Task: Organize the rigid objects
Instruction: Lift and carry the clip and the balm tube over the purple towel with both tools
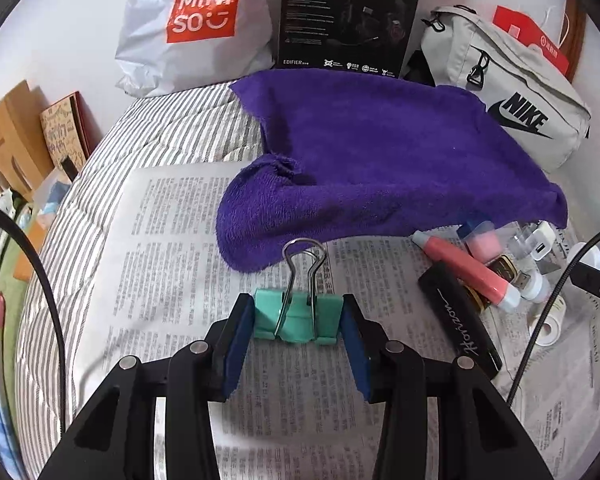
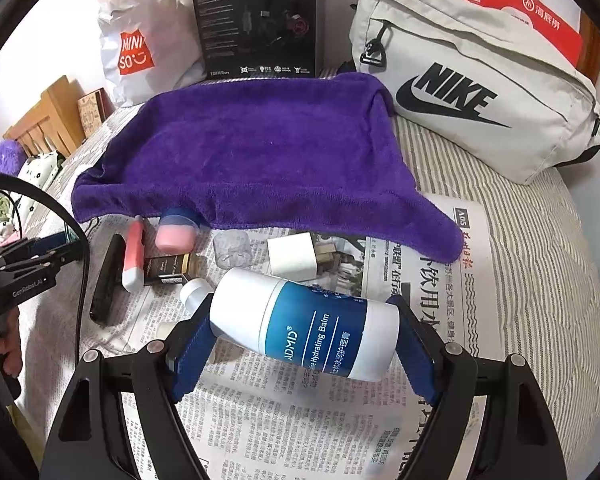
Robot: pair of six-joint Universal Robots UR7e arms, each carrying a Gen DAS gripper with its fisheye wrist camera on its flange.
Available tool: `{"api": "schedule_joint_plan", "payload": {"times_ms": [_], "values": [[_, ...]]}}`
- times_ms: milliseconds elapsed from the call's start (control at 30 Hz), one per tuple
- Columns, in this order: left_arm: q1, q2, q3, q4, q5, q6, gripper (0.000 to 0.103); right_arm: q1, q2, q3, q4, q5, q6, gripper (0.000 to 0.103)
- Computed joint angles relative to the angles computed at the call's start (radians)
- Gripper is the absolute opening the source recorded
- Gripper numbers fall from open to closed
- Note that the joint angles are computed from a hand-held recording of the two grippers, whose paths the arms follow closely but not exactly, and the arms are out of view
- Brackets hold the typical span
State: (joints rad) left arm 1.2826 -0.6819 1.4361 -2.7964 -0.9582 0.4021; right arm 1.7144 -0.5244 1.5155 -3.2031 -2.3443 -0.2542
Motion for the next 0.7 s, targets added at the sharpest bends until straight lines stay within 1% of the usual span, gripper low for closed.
{"api": "schedule_joint_plan", "payload": {"times_ms": [133, 300, 533, 700], "values": [[0.0, 0.004, -0.006, -0.004, -0.003, 0.032, 0.04, 0.002, -0.002, 0.004, -0.004, -0.006, 0.0, 0.081], [-0.001, -0.017, 0.01, 0.005, -0.024, 0.024, 0.04, 0.006, -0.004, 0.0, -0.013, -0.009, -0.008, 0.081], [-0.008, -0.07, 0.049, -0.014, -0.076, 0.011, 0.04, 0.016, -0.001, -0.021, -0.021, -0.014, -0.05, 0.081], [-0.013, -0.087, 0.042, -0.005, -0.11, 0.011, 0.04, 0.022, 0.0, -0.047, -0.007, 0.011, -0.064, 0.081]]}}
